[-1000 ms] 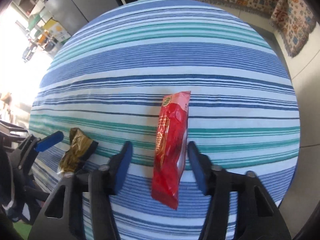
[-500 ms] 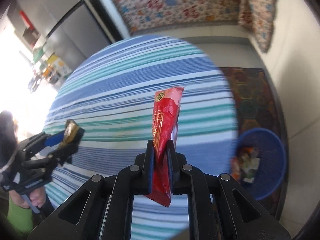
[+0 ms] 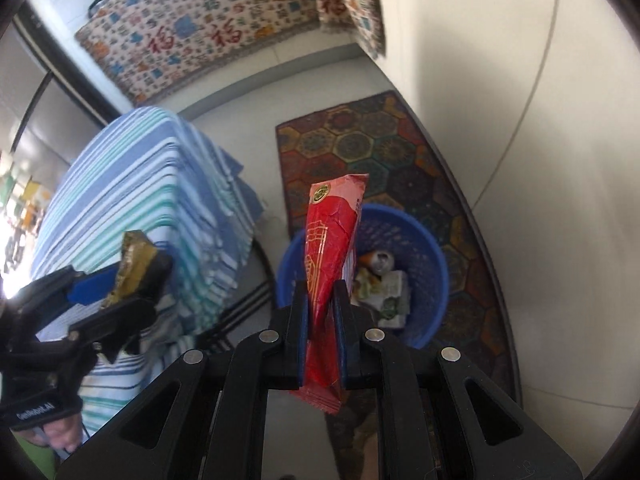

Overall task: Collect trash
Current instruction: 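Carry gold wrapper and red bag to the blue wastebasket and open both grippers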

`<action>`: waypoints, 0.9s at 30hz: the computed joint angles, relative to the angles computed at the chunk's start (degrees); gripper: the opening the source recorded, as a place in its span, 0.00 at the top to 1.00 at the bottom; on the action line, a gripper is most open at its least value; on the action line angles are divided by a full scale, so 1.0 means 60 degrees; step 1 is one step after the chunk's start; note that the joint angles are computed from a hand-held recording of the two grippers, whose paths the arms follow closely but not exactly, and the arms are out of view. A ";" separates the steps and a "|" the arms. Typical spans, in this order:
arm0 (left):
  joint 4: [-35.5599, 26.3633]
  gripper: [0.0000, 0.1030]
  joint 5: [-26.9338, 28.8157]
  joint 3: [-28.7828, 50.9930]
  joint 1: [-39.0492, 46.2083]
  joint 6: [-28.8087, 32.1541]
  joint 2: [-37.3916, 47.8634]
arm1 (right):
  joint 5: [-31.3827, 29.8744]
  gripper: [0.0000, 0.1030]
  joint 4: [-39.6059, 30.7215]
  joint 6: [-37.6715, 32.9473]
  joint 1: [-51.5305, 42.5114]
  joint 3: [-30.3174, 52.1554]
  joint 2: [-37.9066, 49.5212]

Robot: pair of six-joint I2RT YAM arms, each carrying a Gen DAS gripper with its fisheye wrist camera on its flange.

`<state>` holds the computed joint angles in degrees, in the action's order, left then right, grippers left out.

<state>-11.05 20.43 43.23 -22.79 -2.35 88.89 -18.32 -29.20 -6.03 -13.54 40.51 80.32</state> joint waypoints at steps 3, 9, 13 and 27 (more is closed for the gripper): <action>0.0546 0.58 -0.0274 0.0683 -0.0697 -0.0259 0.1395 | -0.0323 0.90 0.0629 -0.0163 -0.0606 -0.0033 0.0822; 0.0827 0.46 -0.0830 0.1917 -0.1194 -0.0411 0.3253 | -0.0946 0.78 0.2012 -0.0182 -0.1371 -0.0227 0.2162; 0.0859 0.46 -0.0532 0.2312 -0.0969 -0.0638 0.3563 | -0.1118 0.63 0.2489 0.0064 -0.1794 -0.0343 0.2324; -0.0139 0.00 -0.2723 -0.1115 -0.2360 -0.0762 -0.3564 | 0.0173 0.00 -0.2094 0.0456 -0.1953 -0.1914 -0.7058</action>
